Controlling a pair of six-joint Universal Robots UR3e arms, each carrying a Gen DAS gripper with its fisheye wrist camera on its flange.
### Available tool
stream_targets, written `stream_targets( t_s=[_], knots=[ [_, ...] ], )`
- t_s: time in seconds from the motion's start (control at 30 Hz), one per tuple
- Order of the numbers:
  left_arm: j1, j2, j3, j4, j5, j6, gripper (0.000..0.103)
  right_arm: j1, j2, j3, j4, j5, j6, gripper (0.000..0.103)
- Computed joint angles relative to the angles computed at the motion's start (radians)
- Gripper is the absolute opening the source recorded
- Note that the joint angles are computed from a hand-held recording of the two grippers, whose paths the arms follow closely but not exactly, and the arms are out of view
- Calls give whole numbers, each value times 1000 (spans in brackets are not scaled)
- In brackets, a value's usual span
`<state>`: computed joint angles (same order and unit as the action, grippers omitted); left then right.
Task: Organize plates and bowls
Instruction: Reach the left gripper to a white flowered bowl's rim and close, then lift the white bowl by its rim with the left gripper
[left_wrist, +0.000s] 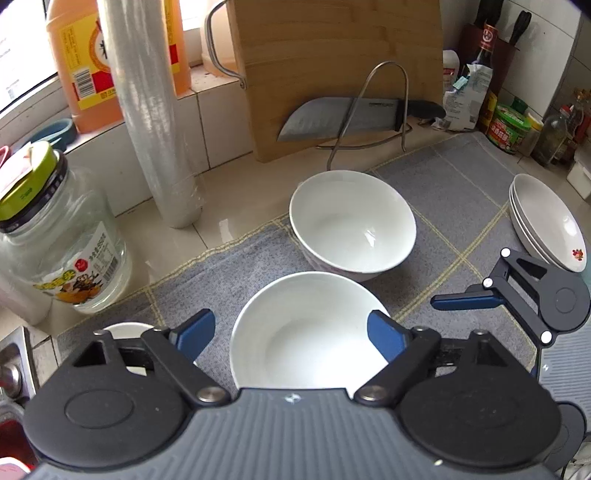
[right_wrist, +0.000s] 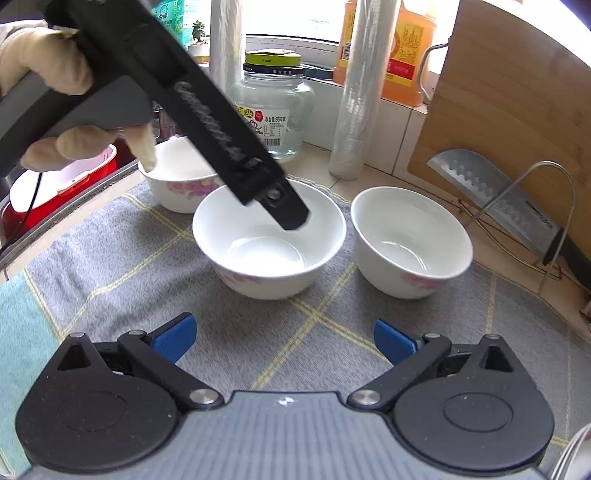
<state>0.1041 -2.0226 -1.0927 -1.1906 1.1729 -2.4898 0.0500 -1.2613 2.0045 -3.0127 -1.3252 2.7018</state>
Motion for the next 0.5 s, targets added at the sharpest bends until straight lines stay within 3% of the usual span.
stream_targets(
  t_s=[0.3,0.5],
  knots=[
    [5,-134,209,-166,-36,56,77,36,105,-101,-25,-5,42,103],
    [14,-175,288,-254,-54,73,77,52,149,-146,-21,5,29,99]
  ],
)
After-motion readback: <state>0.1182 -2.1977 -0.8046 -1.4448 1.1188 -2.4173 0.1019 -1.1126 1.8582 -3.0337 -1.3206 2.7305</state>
